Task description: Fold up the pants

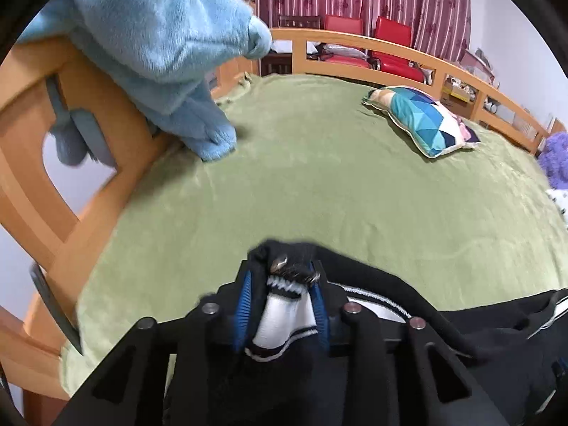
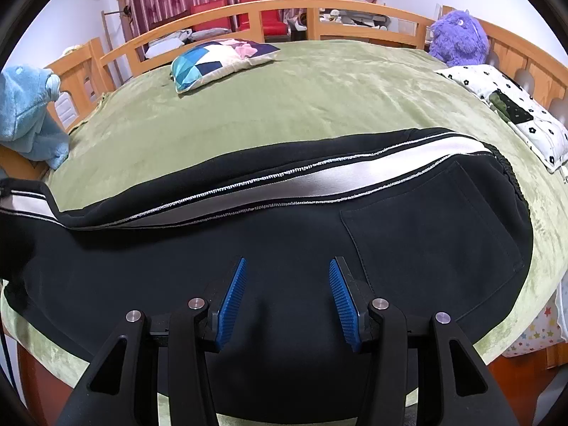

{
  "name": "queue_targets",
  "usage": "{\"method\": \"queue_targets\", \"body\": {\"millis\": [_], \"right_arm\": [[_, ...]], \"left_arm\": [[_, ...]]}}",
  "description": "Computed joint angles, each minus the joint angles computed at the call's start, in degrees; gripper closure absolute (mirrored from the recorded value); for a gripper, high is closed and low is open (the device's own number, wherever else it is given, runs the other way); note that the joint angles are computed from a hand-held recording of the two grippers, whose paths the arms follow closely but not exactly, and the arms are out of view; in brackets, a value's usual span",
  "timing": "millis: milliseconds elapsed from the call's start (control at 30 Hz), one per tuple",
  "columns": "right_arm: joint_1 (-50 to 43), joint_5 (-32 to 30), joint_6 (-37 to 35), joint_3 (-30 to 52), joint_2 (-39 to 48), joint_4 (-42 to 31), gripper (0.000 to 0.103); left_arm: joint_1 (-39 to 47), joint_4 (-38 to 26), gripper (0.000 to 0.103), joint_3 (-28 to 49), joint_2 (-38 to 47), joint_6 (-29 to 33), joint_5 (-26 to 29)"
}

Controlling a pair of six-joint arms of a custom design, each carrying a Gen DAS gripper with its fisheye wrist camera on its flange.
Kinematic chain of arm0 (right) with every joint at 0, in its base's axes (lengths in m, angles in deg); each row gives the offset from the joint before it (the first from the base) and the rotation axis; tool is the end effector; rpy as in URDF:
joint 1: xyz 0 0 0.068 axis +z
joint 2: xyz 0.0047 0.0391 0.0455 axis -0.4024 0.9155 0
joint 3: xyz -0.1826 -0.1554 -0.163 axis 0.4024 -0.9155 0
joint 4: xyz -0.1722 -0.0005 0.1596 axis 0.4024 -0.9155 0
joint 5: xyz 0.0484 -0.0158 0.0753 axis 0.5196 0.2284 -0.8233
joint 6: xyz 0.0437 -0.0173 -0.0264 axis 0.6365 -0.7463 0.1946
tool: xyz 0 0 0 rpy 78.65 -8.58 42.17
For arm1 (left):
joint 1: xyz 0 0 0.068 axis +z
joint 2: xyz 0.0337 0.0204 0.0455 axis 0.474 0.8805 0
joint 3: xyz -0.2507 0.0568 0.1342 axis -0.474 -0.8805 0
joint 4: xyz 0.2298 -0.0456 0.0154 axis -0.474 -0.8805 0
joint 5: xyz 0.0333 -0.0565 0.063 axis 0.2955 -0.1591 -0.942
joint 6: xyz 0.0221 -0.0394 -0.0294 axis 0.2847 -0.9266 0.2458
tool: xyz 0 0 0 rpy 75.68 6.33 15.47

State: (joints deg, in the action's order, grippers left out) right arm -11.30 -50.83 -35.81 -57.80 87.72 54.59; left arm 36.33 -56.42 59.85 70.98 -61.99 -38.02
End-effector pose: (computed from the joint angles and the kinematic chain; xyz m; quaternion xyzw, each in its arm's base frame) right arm 0.1276 0.0162 0.2047 0.1918 0.9255 -0.0448 0.3236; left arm 0.3591 0.0476 0.2820 0.0138 0.9326 0.0101 0.3606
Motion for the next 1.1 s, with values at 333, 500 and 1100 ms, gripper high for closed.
{"method": "queue_targets", "body": {"millis": [333, 500, 1100], "right_arm": [[0.7, 0.3, 0.4, -0.5, -1.0, -0.1, 0.055], [1.5, 0.6, 1.3, -0.7, -3.6, -1.0, 0.055], [6.5, 2.9, 5.0, -0.7, 2.7, 0.1, 0.055]], "left_arm": [[4.7, -0.1, 0.049, -10.4, -6.5, 1.3, 7.6], [12.9, -1.2, 0.049, -21.4, -8.1, 4.0, 17.7], [24.3, 10.1, 0.050, -28.6, 2.9, 2.5, 27.6]]}}
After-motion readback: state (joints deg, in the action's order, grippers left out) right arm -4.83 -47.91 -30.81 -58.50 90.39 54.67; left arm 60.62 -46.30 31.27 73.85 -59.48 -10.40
